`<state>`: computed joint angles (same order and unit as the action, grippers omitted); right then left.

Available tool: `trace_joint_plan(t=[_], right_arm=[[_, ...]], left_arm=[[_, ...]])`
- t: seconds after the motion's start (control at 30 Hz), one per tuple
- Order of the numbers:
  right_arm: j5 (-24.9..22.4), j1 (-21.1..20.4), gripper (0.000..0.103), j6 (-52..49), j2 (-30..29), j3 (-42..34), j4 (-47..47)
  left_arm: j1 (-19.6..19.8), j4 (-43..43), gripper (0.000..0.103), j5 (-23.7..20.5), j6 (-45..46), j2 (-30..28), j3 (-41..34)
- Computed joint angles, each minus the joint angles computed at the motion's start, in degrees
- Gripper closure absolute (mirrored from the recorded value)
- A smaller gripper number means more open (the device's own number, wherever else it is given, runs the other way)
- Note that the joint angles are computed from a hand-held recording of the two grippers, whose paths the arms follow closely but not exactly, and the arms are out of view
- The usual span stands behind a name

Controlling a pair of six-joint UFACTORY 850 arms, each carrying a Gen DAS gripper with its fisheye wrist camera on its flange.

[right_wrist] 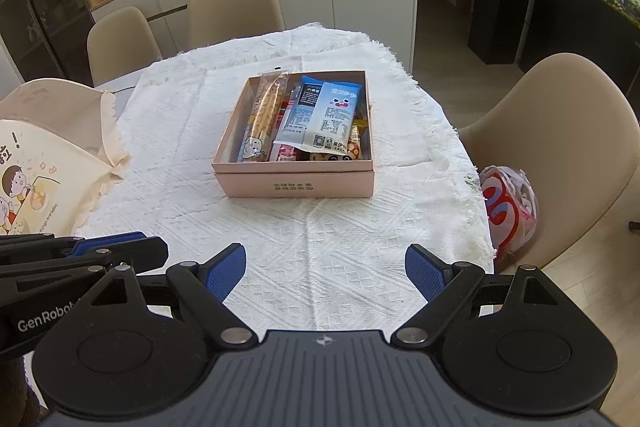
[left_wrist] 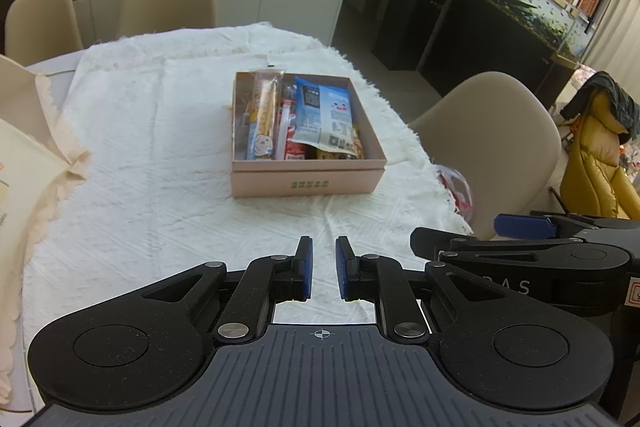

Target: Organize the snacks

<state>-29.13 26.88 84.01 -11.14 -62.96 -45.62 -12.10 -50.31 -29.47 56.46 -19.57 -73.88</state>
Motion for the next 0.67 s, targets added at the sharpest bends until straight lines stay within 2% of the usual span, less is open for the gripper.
trace_joint_plan(t=[0.47, 0.67], right_arm=[[0.46, -0.18, 0.015, -1.05, 0.02, 0.04, 0.72], [0.58, -0.19, 0.015, -1.24, -0.2, -0.05, 0.85]], left_arm=[[-0.25, -0.63, 0.087, 1.6, 1.48, 0.33, 0.7], [0.06, -7.42, 0.087, 3.93, 8.53, 0.99, 2.26]])
